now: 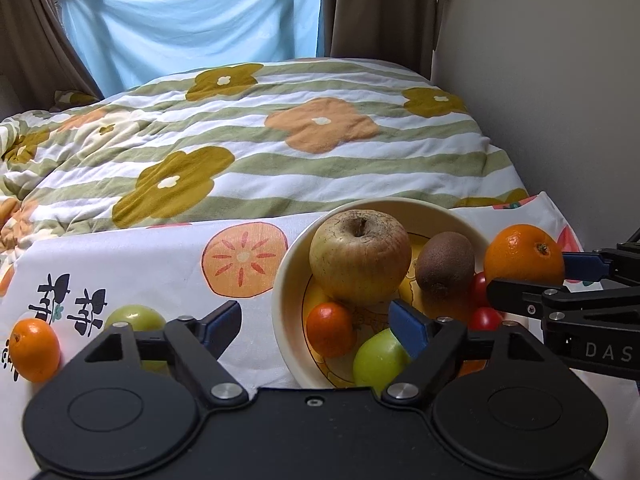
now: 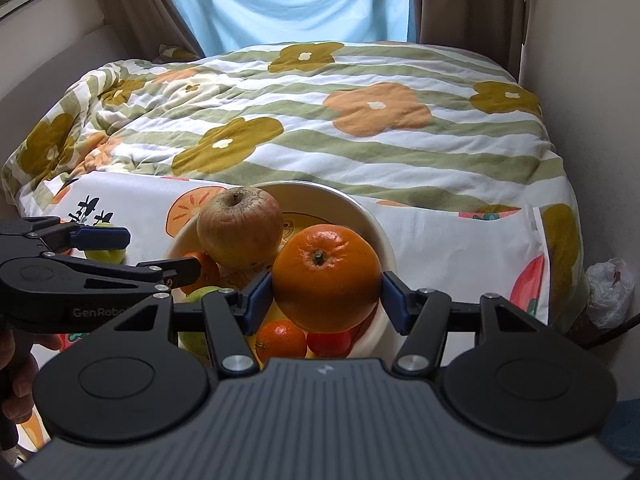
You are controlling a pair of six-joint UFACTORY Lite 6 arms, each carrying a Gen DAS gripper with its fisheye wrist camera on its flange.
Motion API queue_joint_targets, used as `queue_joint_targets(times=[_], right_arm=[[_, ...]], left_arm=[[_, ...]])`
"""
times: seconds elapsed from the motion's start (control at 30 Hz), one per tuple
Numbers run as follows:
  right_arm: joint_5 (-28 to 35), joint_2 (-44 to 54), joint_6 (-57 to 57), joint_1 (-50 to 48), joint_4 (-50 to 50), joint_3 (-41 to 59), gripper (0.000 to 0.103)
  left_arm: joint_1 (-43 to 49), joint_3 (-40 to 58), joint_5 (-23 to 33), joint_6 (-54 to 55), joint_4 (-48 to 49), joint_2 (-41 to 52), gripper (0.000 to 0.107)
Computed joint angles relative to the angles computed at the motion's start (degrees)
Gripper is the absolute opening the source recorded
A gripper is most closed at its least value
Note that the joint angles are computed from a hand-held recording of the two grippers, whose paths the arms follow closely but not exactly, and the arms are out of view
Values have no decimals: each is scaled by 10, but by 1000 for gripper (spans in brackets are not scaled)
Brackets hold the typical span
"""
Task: Organize fruits
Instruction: 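Release the mandarin into the bowl with the left tool while the right tool drops the orange in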
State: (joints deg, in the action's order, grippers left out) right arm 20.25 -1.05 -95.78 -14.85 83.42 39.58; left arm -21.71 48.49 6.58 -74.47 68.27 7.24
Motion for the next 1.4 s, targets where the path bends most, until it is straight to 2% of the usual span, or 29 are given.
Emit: queue_joint_targets(times=[0.17,0.3,0.5,0.87,0.97,1.03,1.1,1.27,1.4], right_arm=[[-4,14,23,11,-27,14,73],[-5,31,22,29,-23,30,73],[-24,62,-28,66,25,47,73],[-27,89,-39,91,41,53,74],[-15,72,-114,88,106,37,84],[-21,50,-173,96,158,21,101],[-42,32,-212,110,195,8,102],[-52,12,-150,111,140,-1,102],[-59,-17,-148,113,137,-19,102]], left_arm=[[16,-26,3,119,-117,-39,85],[29,-50,10,166,-164,-69,85],[52,-77,6,146,-144,-91,85],[62,-97,2,111,-111,-101,85],[59,-102,6,94,-94,-107,85],[57,-107,8,78,-79,-112,85],[57,-113,8,77,-80,-119,85],[53,-125,13,86,-93,-143,85],[50,-140,24,104,-112,-175,85]])
